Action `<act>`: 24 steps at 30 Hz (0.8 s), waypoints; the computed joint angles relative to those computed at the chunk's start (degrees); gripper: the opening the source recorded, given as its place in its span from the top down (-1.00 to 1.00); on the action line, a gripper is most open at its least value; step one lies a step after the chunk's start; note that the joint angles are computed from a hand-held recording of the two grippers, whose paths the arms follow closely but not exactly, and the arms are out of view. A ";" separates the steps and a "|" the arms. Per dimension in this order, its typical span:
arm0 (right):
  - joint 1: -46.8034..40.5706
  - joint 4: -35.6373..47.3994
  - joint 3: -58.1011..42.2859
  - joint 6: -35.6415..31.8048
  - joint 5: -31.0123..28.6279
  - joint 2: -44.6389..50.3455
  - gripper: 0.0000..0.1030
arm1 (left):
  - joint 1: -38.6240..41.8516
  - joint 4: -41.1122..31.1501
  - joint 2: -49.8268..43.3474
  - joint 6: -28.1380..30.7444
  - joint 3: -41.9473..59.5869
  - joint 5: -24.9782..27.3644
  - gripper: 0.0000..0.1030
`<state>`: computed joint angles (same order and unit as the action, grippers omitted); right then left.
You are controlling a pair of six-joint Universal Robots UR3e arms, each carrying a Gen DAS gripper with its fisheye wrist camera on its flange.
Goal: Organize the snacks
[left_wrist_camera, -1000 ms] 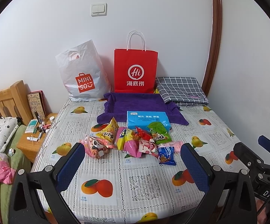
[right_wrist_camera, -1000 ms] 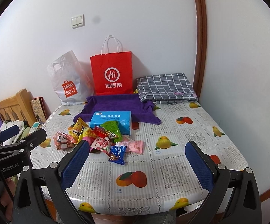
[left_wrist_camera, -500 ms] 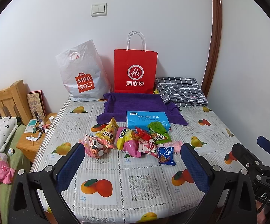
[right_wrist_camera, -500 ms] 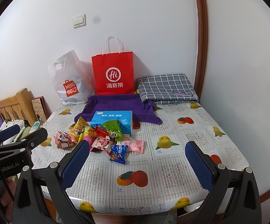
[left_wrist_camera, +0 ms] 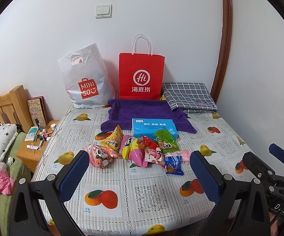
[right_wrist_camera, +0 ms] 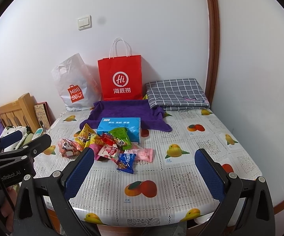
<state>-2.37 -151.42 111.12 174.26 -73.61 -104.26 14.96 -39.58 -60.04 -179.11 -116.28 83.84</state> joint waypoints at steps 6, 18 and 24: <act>-1.10 -0.81 0.54 -0.34 2.86 0.30 -0.97 | 1.23 0.78 -0.62 0.91 -0.56 -1.53 -0.99; 2.97 -3.25 -2.84 -0.85 -1.32 10.24 -0.93 | 6.06 5.48 -5.30 3.16 -2.68 -5.57 -0.95; 5.53 -7.18 -4.45 -1.17 -4.28 17.77 -0.89 | 8.60 9.52 -11.14 3.99 -4.45 -6.78 -0.93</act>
